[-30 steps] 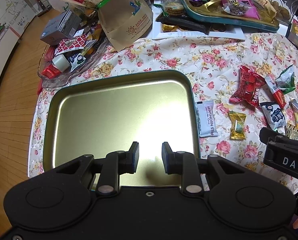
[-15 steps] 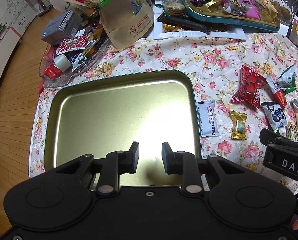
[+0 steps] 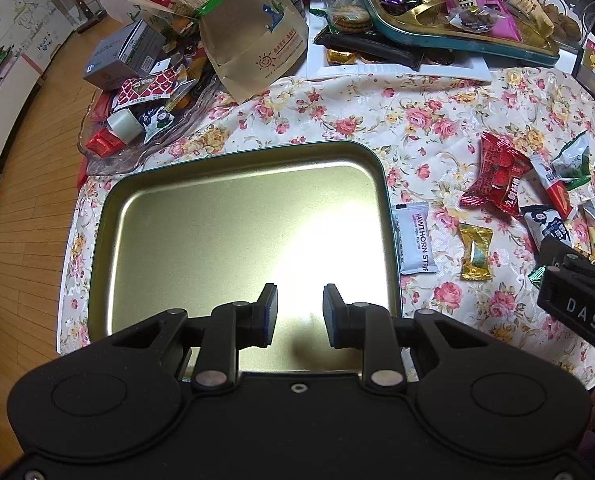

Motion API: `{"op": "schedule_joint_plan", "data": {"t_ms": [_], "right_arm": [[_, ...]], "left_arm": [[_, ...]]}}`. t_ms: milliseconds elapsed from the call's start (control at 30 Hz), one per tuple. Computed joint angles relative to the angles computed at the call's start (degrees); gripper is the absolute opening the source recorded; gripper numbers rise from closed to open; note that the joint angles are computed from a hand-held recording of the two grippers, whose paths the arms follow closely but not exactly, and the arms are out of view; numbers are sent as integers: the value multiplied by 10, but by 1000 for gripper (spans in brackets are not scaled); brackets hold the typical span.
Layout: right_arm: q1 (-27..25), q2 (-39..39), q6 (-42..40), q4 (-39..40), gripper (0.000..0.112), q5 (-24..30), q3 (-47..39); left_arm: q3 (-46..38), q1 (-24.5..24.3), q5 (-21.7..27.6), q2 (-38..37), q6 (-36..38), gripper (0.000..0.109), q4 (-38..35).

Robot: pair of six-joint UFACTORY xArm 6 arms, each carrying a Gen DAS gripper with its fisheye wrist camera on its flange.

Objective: Organize snacks

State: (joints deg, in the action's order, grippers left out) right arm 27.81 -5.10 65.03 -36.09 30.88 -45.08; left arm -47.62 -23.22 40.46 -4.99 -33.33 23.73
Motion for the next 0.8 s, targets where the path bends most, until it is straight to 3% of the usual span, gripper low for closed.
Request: {"op": "schedule_joint_plan", "data": {"t_ms": [167,300,600,800], "right_arm": [[-9,9,-52,79,82,10,-9],[1,19,-102,136,79,55,-27],[1,24,-71,91,74,38,-26],[1,28,-104,114,69,25,-23]], "left_arm": [[0,0,0,0,-2,35,3],[0,-1,-1,-2,10,35,-13],[-3,-2,4,-2,17,35,-24],[-3,0,4,-4,33,35,-44]]}}
